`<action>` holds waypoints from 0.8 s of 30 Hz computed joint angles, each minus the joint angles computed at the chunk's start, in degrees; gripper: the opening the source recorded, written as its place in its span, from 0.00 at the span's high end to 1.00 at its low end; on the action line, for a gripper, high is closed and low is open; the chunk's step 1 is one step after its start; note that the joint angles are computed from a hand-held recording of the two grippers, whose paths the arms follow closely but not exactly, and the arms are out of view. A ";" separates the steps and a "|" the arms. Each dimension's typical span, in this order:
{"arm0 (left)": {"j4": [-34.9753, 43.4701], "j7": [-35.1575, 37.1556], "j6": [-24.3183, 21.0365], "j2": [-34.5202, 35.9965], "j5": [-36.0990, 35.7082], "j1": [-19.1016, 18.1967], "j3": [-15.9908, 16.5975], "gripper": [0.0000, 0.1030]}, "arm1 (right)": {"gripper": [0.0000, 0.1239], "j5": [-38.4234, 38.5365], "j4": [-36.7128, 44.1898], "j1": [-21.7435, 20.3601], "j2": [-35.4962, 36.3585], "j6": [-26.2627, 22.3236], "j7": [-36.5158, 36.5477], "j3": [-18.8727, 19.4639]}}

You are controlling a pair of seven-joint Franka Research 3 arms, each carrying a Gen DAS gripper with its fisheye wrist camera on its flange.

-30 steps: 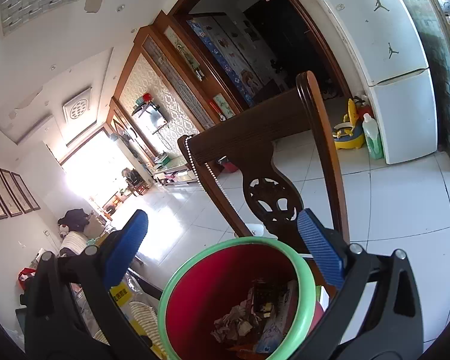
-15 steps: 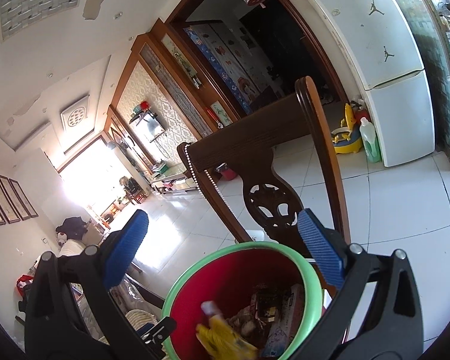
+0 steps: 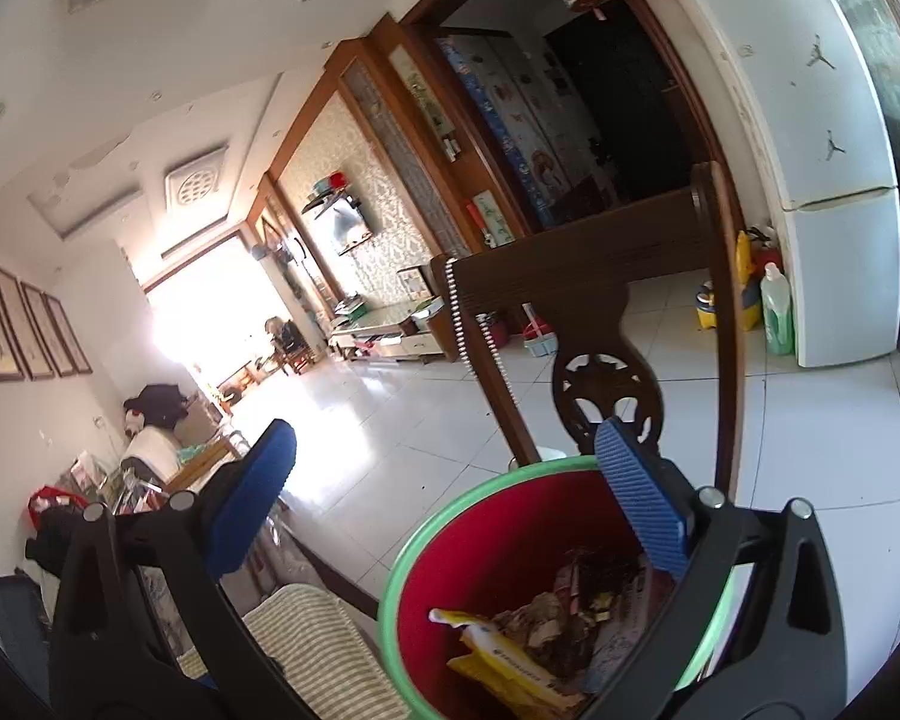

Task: Collect trash

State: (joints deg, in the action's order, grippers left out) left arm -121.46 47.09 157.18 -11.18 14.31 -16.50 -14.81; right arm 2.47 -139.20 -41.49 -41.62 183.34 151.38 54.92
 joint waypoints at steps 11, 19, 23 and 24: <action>-18.70 -0.47 2.19 -21.53 0.18 4.90 5.42 0.11 | 0.21 -6.11 9.88 -3.18 0.31 -2.84 -4.58 9.47; -31.33 -0.96 12.57 -33.16 3.36 14.56 5.24 0.08 | 0.21 -2.73 14.97 -8.45 -9.78 -8.12 2.03 14.95; -32.42 -5.41 13.61 -36.69 6.74 24.06 0.13 0.08 | 0.21 -0.23 16.48 -10.87 -16.02 -10.06 7.24 16.69; -32.26 -6.52 13.77 -37.32 7.70 26.06 -1.01 0.08 | 0.21 0.72 15.85 -11.67 -19.15 -8.65 9.42 17.15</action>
State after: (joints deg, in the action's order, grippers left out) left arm -153.71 40.57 170.95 -48.51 22.00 9.56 -15.82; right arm 3.20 -123.34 -53.15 -60.77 174.69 160.80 72.06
